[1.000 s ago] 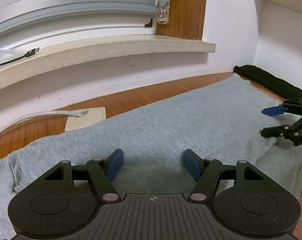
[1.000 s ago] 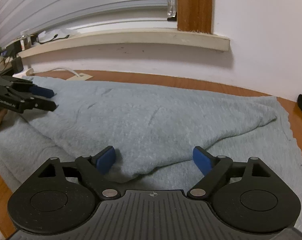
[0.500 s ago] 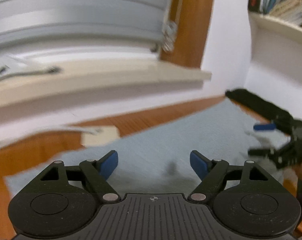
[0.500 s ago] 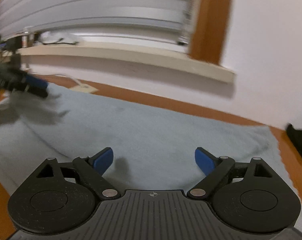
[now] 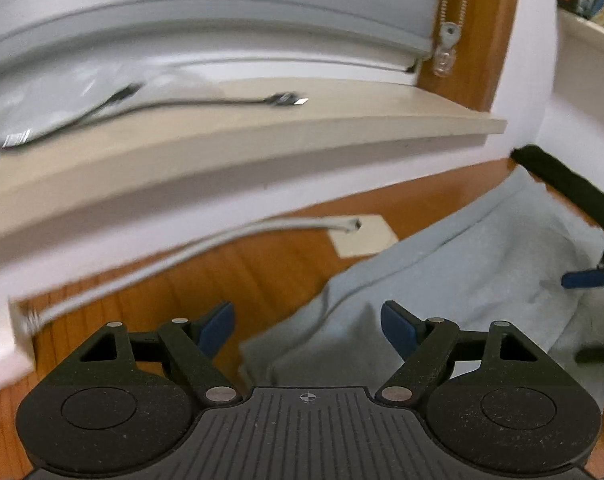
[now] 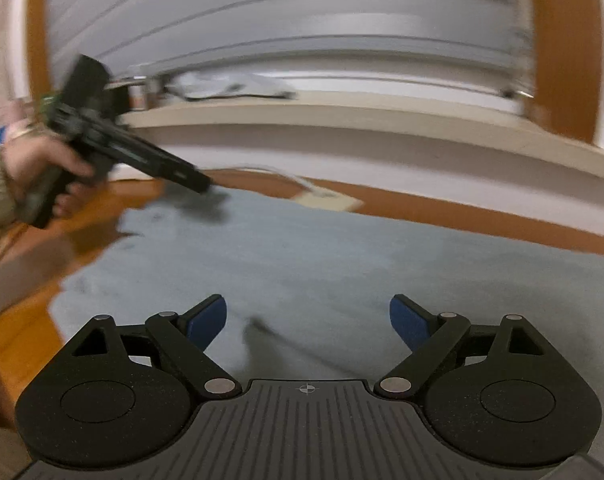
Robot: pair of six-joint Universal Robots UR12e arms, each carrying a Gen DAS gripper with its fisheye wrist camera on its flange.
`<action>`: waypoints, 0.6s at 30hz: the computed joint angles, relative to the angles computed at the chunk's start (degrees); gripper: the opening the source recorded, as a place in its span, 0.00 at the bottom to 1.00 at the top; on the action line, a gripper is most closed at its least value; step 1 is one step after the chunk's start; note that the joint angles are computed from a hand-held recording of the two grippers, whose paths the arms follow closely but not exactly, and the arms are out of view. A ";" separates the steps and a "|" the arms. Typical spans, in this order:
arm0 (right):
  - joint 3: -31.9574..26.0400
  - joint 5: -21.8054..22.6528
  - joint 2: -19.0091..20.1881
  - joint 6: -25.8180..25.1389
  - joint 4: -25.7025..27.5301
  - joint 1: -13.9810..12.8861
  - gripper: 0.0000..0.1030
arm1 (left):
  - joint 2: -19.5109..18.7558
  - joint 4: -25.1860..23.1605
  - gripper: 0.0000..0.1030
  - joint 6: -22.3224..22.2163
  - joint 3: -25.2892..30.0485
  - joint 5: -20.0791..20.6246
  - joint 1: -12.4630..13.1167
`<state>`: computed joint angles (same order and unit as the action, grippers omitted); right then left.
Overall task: Fold clothes
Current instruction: 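Grasp the folded sweatshirt fabric with the right gripper and lift it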
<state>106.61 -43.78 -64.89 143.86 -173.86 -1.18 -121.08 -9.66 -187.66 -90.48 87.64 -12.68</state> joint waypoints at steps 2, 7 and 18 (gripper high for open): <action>1.15 0.62 -0.19 -3.27 -1.06 0.89 0.85 | -0.11 2.10 0.80 -1.07 -1.23 -1.17 0.42; 3.84 0.71 -1.04 -8.31 -1.36 3.41 0.85 | -0.12 6.82 0.80 -4.87 -3.54 -0.07 0.61; 5.94 3.38 -5.09 -19.48 7.88 6.81 0.85 | 1.36 7.91 0.80 -5.62 -6.01 -3.35 1.25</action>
<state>112.55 -40.40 -69.98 124.38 -165.98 5.63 -119.72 -1.75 -193.28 -96.49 84.29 -11.43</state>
